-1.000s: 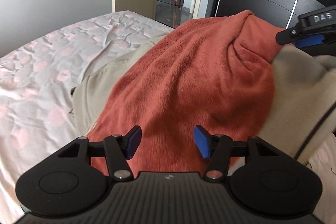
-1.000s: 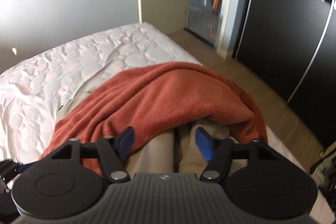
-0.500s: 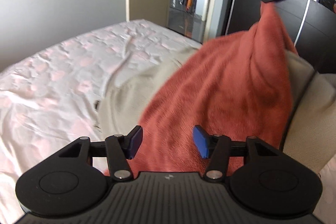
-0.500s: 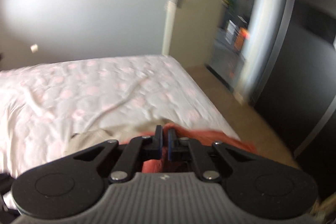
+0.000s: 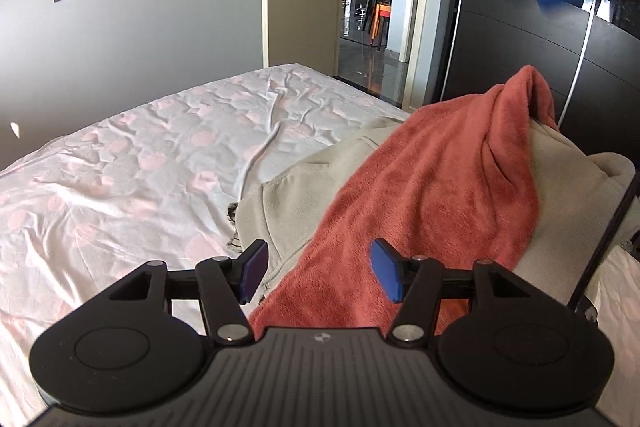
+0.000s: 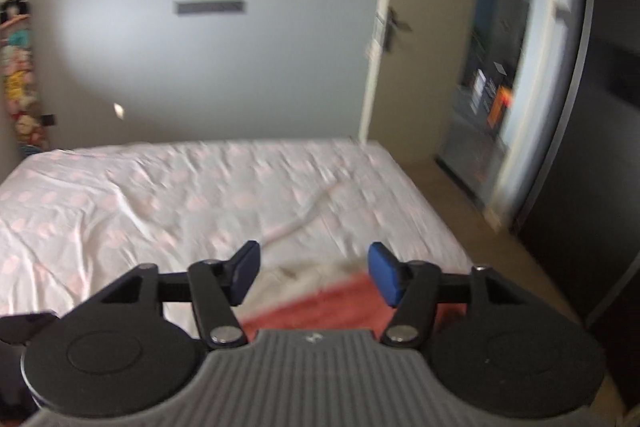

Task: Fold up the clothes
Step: 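Grasp the rust-red towel on top of the pile with the right gripper, then lift the rust-red towel off the hoodie and release it beside the pile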

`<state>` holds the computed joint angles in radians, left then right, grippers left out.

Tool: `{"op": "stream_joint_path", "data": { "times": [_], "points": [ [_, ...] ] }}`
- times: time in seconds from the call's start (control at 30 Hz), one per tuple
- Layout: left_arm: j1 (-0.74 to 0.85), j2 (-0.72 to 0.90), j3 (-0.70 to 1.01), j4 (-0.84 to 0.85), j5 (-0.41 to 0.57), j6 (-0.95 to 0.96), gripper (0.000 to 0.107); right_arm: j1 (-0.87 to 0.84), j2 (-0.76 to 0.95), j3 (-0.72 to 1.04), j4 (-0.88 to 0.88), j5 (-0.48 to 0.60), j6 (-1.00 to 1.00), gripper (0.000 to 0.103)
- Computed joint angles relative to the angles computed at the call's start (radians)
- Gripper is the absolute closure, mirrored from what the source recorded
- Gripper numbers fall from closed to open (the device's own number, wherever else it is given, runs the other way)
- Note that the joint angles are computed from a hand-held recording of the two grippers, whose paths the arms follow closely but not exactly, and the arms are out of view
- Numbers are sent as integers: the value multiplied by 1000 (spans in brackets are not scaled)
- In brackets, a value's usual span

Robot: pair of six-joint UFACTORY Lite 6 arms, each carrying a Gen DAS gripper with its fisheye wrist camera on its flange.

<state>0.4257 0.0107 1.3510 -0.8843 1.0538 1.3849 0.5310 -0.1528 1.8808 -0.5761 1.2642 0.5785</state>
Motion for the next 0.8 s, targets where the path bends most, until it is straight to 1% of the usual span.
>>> {"op": "stream_joint_path", "data": {
  "times": [0.07, 0.1, 0.2, 0.3, 0.4, 0.43, 0.47, 0.5, 0.57, 0.6, 0.63, 0.7, 0.8],
  "points": [
    [0, -4, -21, 3, -10, 16, 51, -149, -105, -181, 99, -48, -25, 32],
    [-2, -4, -30, 4, -21, 21, 51, -221, -140, -260, 149, -80, -47, 31],
    [-19, 4, -43, 16, -55, 15, 51, -339, -157, -421, 218, -160, -49, 27],
    [-32, 22, -42, 27, -80, 15, 51, -390, -62, -457, 271, -243, -2, 26],
    [-47, 47, -34, 38, -114, 11, 51, -382, 66, -391, 262, -299, 38, 26],
    [-53, 59, -26, 44, -122, 3, 51, -388, 96, -377, 279, -327, 28, 37],
    [-59, 71, -17, 50, -130, -6, 51, -388, 136, -340, 306, -344, 12, 69],
    [-64, 84, -9, 57, -138, -15, 51, -381, 157, -321, 299, -360, 18, 85],
    [-73, 102, 5, 73, -151, -33, 51, -360, 168, -308, 232, -404, 57, 89],
    [-75, 107, 9, 78, -155, -34, 51, -344, 161, -307, 172, -433, 86, 90],
    [-75, 110, 12, 83, -159, -34, 51, -320, 149, -289, 82, -433, 137, 91],
    [-76, 106, 11, 90, -166, -37, 51, -268, 135, -232, -109, -405, 236, 92],
    [-72, 94, 14, 96, -160, -59, 51, -301, 94, -106, -226, -331, 282, 92]
  ]
}}
